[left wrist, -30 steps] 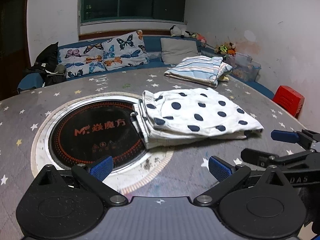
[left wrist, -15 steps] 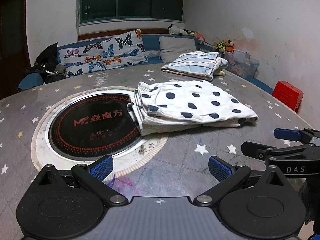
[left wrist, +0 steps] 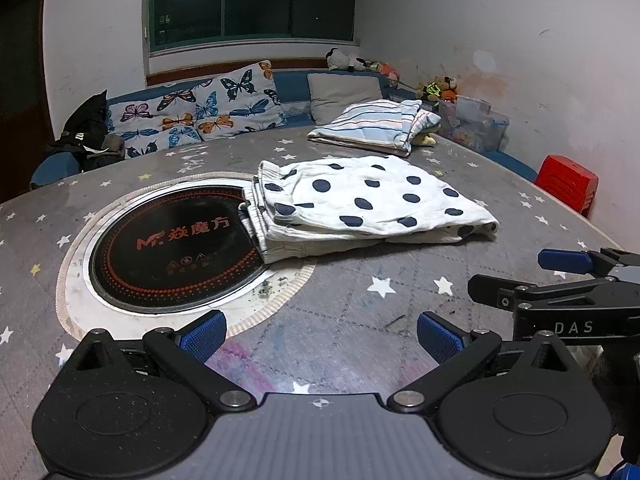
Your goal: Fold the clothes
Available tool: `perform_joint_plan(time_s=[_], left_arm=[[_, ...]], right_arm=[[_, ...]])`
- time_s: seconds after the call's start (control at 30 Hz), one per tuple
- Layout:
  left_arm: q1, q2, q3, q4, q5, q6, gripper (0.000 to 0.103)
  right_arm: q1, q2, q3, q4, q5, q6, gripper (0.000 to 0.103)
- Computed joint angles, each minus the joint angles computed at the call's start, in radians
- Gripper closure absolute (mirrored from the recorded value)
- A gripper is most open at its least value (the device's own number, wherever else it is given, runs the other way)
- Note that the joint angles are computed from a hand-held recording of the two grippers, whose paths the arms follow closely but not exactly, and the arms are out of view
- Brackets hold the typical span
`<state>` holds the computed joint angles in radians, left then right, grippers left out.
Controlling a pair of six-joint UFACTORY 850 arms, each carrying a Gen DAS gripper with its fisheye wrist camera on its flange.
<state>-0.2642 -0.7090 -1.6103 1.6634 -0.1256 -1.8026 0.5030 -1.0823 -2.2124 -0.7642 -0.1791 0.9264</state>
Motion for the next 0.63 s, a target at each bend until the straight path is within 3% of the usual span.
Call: perform_joint_plan(time_s=[0.4,0.63], left_arm=[[-0.008,0.016,0.025,0.155,0.003,-0.153,0.000],[-0.013,0.016,0.022,0.051,-0.005,-0.043,0.000]], right_arm=[[0.004,0.030,0.053,-0.139,0.029,0.140,0.000],[0.005,0.042,0.074,-0.214,0.042,0.218,0.000]])
